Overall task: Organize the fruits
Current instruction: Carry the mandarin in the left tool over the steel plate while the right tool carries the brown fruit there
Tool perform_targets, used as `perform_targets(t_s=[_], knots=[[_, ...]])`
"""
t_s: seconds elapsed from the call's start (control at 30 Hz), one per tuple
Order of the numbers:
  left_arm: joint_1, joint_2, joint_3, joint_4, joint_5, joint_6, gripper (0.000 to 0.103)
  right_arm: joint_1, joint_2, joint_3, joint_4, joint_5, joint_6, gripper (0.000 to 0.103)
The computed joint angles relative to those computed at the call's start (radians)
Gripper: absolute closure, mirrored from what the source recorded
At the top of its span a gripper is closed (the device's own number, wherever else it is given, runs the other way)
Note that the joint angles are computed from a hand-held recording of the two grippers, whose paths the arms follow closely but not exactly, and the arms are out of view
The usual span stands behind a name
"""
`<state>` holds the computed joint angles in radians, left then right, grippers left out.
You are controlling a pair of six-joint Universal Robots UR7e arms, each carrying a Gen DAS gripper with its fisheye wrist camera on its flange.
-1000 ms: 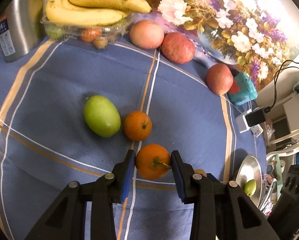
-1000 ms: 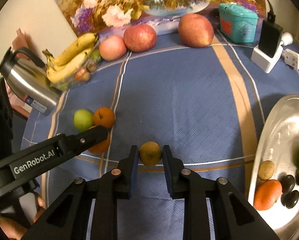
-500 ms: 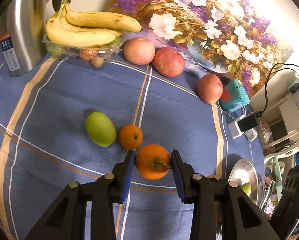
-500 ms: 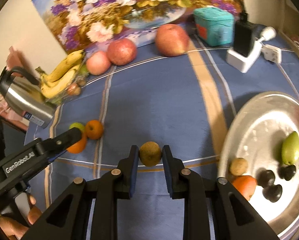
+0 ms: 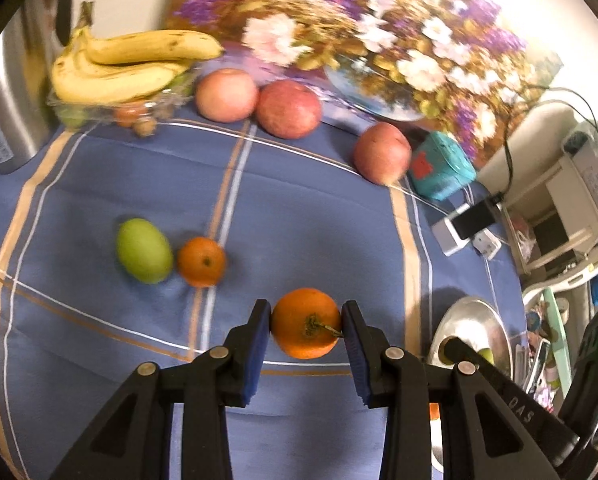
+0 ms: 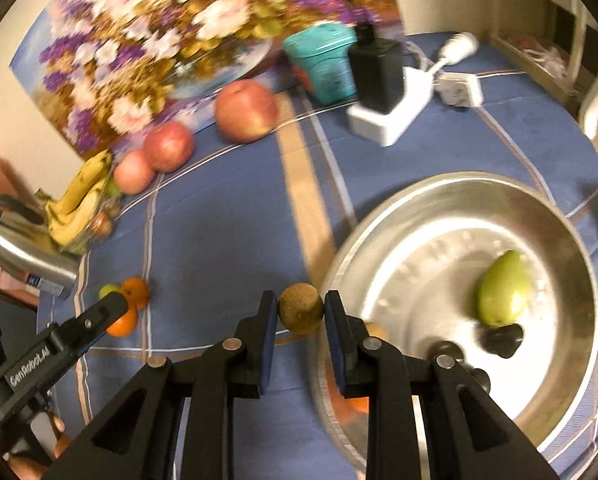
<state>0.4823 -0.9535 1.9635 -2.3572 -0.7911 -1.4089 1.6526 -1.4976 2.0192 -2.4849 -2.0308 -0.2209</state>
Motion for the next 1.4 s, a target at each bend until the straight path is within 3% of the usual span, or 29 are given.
perform_targets(t_s=[0.27, 0.53, 0.77, 1.13, 1.4], knots=[[-0.008, 0.105, -0.106, -0.036, -0.061, 0.143, 0.064, -0.034, -0.029, -0.026, -0.049, -0.086, 0.002, 0.078], [-0.022, 0.229, -0.234, -0.055, -0.114, 0.309, 0.064, -0.069, -0.06, -0.048, -0.05, -0.088, 0.025, 0.078], [-0.026, 0.313, -0.306, -0.088, -0.117, 0.445, 0.064, -0.074, -0.057, -0.05, -0.043, -0.08, 0.02, 0.078], [-0.015, 0.355, -0.31, -0.145, -0.103, 0.5, 0.064, -0.099, -0.041, -0.049, 0.0, -0.085, 0.036, 0.077], [-0.013, 0.366, -0.323, -0.117, -0.104, 0.506, 0.064, -0.097, -0.037, -0.051, 0.01, -0.09, 0.032, 0.077]])
